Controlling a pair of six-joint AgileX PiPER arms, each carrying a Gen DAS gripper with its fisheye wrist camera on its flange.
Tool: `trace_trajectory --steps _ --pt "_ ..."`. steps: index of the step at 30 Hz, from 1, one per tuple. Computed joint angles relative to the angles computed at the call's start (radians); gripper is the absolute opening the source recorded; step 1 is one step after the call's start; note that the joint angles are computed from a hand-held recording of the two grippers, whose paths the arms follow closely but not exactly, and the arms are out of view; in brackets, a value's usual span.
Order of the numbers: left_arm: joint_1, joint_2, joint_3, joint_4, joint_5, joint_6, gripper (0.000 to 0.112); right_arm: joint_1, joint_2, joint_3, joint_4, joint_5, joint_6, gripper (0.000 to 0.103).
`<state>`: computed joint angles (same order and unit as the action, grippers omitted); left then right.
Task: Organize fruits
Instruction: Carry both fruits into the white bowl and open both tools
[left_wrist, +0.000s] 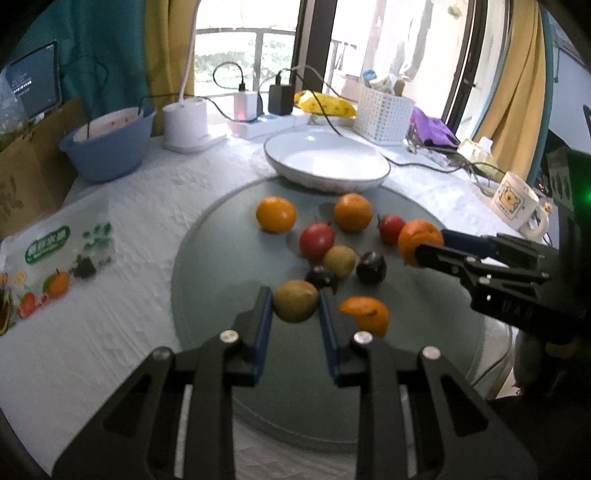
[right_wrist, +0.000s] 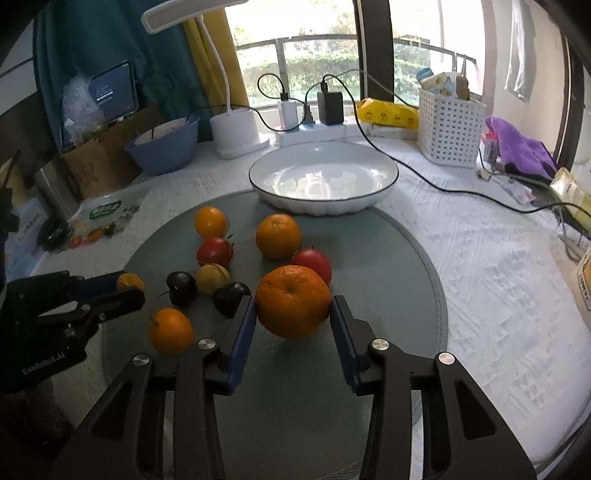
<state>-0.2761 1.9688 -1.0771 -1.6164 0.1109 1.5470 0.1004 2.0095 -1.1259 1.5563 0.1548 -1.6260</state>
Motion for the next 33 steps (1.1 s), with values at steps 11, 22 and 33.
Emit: trace_trajectory --steps 11,22,33 --pt "0.001 0.003 -0.089 0.174 -0.001 -0.169 0.027 -0.016 -0.021 -0.032 -0.053 0.025 0.032 0.043" --pt "-0.002 0.081 -0.279 0.73 0.058 -0.706 0.026 -0.043 0.009 -0.14 -0.219 0.051 0.19 0.043" --pt "-0.006 0.263 -0.616 1.091 0.19 -1.046 0.026 -0.086 0.141 -0.37 -0.503 0.131 0.471 0.043"
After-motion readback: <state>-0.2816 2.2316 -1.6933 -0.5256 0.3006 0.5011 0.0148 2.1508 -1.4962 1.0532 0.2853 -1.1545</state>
